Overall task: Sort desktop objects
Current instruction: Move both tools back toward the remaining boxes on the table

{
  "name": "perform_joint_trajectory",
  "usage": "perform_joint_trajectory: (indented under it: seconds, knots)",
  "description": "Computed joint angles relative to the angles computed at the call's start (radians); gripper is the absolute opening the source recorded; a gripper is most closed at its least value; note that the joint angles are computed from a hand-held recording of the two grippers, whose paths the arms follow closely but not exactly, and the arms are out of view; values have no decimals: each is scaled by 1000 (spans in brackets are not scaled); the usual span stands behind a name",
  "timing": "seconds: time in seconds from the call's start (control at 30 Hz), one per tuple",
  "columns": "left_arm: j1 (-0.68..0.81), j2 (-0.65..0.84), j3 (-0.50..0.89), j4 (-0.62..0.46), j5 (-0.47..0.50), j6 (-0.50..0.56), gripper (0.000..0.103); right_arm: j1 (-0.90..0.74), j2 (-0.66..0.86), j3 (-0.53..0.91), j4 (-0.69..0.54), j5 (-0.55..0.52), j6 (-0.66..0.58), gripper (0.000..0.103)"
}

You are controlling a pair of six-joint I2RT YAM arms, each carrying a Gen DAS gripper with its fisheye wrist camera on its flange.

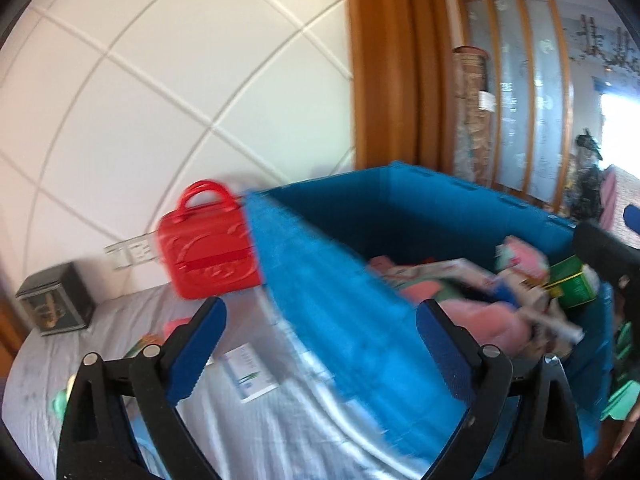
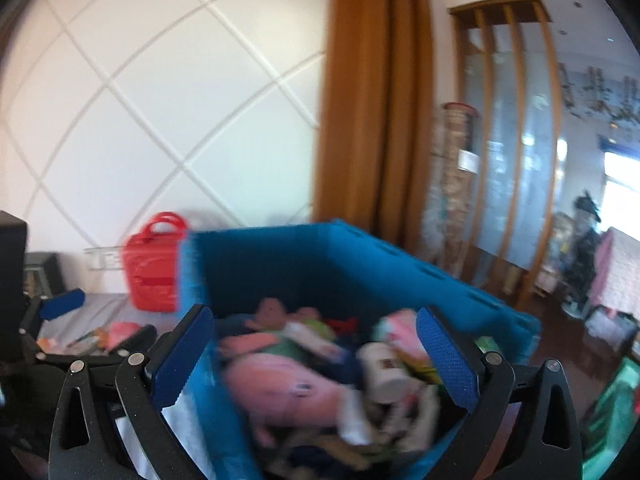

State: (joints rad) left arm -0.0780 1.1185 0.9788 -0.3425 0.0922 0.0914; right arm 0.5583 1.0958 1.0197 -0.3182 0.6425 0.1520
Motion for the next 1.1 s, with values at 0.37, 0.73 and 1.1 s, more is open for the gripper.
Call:
perform_joint_trajectory:
  seconds: [0.37,0.73,1.1]
  knots:
    - [484,119,-68,30,156,184,97,250,343,151,98,-41,26,103]
    - [644,408,7,106,178,240,97,261,753,377,72,-211,91,103]
    - [574,883,372,70,104,187,97,131,1228,832,-117,-379,121,103]
